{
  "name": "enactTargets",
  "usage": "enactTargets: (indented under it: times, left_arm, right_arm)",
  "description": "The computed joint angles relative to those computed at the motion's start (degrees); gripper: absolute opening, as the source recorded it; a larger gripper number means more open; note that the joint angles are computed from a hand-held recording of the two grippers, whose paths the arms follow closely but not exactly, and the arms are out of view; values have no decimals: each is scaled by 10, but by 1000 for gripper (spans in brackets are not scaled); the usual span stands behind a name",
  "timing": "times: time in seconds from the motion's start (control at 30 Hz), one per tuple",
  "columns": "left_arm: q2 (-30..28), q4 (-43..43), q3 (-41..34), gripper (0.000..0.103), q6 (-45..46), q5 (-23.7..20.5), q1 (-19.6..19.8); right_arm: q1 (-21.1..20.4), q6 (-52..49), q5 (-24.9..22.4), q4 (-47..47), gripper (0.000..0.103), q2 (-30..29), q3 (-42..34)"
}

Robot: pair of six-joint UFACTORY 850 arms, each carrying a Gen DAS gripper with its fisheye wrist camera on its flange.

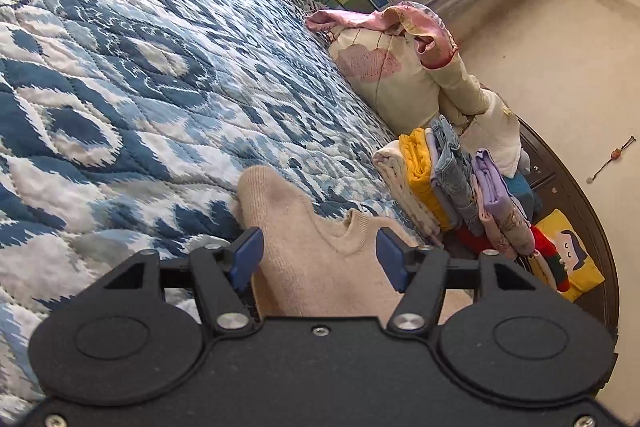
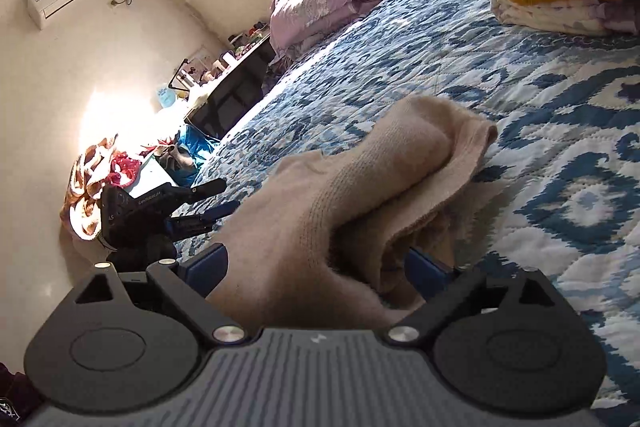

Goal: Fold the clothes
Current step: 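Carry the sweater with the left gripper and lower it onto the bed, then grasp the sweater with the right gripper while the left gripper holds its other edge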

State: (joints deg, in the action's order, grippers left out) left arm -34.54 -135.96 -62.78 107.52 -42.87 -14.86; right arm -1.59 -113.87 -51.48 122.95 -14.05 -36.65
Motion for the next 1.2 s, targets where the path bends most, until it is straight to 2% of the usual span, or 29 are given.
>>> enactTargets:
  times: [0.1, 0.2, 0.3, 0.33, 0.4, 0.5, 0.6, 0.77, 0.8, 0.83, 0.9, 0.93, 0.97, 1.0, 1.07, 1.17, 1.2]
  left_arm:
    - [-27, 17, -34, 61, -33, 8, 7]
    - [-49, 45, -66, 61, -62, 30, 12]
    - [-69, 73, -102, 61, -71, 54, 12]
    - [-75, 81, -113, 61, -74, 60, 12]
    - [-91, 104, -136, 61, -93, 59, 13]
    - [-111, 149, -169, 61, -116, 73, 11]
    - [-126, 194, -195, 61, -125, 88, 6]
    - [-151, 251, -235, 60, -148, 83, 5]
    - [-155, 261, -241, 58, -149, 84, 4]
    - [-156, 271, -245, 52, -149, 87, 2]
    - [-156, 277, -247, 48, -140, 93, 0]
    - [-156, 275, -246, 42, -132, 95, -1]
    - [-154, 268, -243, 33, -120, 97, -2]
    - [-151, 262, -240, 30, -110, 101, -3]
    - [-141, 243, -227, 18, -78, 106, -5]
    - [-119, 203, -202, 17, -15, 114, -13]
    - [-110, 185, -191, 16, 11, 119, -16]
  right_arm:
    - [-9, -22, 27, 46, 96, 7, -10]
    - [7, -48, 84, 101, 96, -19, -53]
    - [23, -61, 125, 106, 91, -70, -120]
    - [27, -56, 140, 90, 85, -89, -146]
    - [34, -33, 171, 40, 78, -127, -203]
    - [42, 11, 228, -47, 78, -179, -287]
    - [47, 115, 250, -169, 79, -220, -355]
    - [49, 305, 235, -380, 88, -285, -460]
    - [49, 338, 224, -415, 88, -297, -477]
    - [48, 368, 209, -448, 88, -309, -494]
    - [47, 422, 177, -507, 75, -334, -530]
    - [52, 443, 177, -544, 61, -339, -540]
    - [57, 448, 184, -566, 60, -339, -541]
    - [60, 439, 188, -573, 58, -336, -537]
    - [61, 422, 181, -575, 34, -328, -529]
    - [67, 361, 204, -540, 24, -297, -490]
    - [71, 329, 220, -516, 24, -281, -468]
